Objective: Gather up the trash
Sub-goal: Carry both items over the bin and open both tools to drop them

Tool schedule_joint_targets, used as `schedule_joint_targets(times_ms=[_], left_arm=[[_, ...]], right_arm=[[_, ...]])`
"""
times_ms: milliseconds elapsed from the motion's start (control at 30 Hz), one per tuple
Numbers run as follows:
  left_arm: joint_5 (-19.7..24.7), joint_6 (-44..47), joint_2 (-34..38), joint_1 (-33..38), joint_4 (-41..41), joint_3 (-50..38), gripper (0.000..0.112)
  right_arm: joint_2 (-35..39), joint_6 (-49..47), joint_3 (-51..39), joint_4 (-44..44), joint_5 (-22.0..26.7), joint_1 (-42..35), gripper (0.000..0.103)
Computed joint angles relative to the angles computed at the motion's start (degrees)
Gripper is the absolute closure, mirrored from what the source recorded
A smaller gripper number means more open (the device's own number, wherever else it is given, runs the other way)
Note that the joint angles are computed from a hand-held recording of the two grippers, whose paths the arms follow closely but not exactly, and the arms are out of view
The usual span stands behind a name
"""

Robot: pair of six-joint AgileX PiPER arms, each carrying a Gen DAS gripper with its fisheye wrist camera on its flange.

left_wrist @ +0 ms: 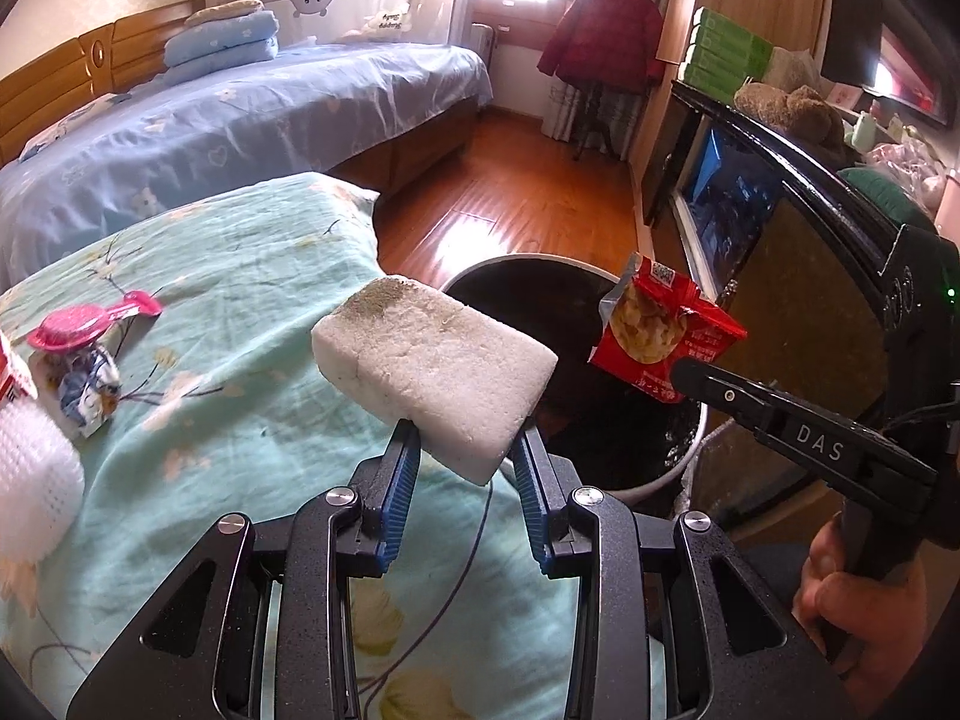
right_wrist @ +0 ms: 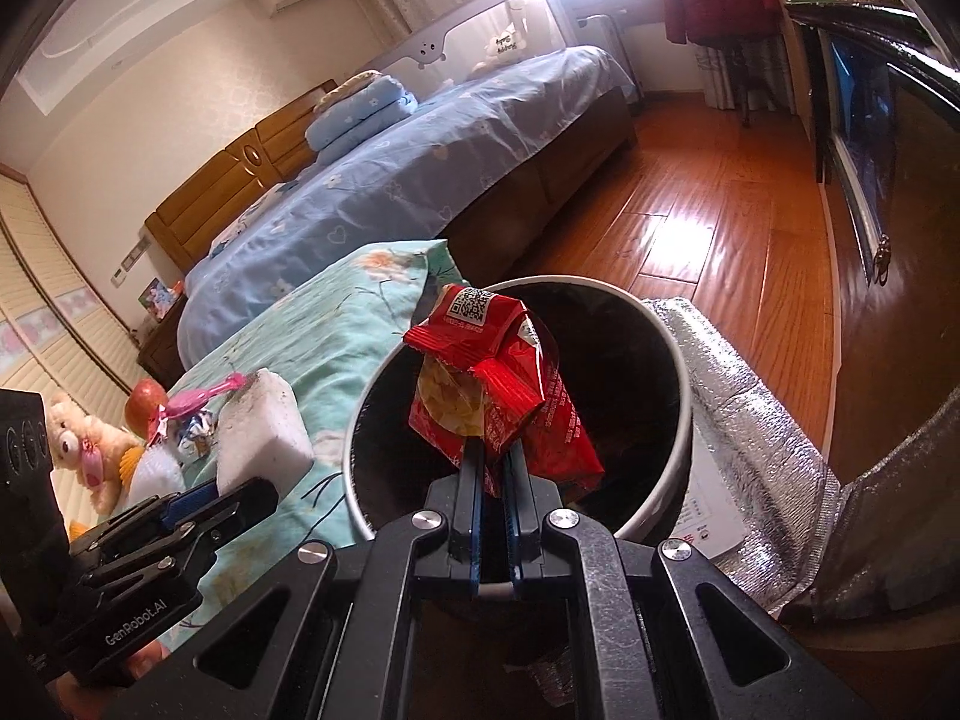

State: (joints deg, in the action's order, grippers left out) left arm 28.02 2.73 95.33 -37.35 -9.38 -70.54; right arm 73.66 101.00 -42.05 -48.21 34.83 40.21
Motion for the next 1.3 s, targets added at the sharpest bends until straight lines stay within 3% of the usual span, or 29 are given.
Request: schedule_joint_targets(times_ms=[633,800,867,933,1067,1200,1300], left_arm=[[3.5,-2.5,5.6,-2.9,3.1,-8.0,0.079],[3.7,-2.8,6.2,-3.0,3.2,-8.5,0.070],[2.9,-2.7,5.3,-2.8,3.0,-7.3,0.064],[1.9,-3.0,4.0,-2.6,3.2,-5.6,0.058],[-0.7,-3.0,-0.2,-1.3,2.9,0.2,0.055],[-2.5,-2.9,-4.1,0.7,2.3,5.8,0.049],[-3.2,-1.5,-7.2,3.2,0.5,10.0,0.047]], right_arm=[[1.5,-9.7,-1.2,5.4,-2.8,-7.3,0.096],[1.9,-9.9,-1.5,5.6,-2.3,-7.9,0.092],[1.8,-11.1,-1.4,7.0,-2.8,-8.7,0.086],[1.2,-9.6,-0.8,6.1,-3.0,-8.5,0.053],[0.4,-6.1,-0.6,3.9,-2.3,-6.5,0.050],[0.7,-2.4,-1.0,1.2,-1.9,-3.1,0.030],[1.8,-0.1,-2.0,-0.2,-1.2,-0.2,0.026]])
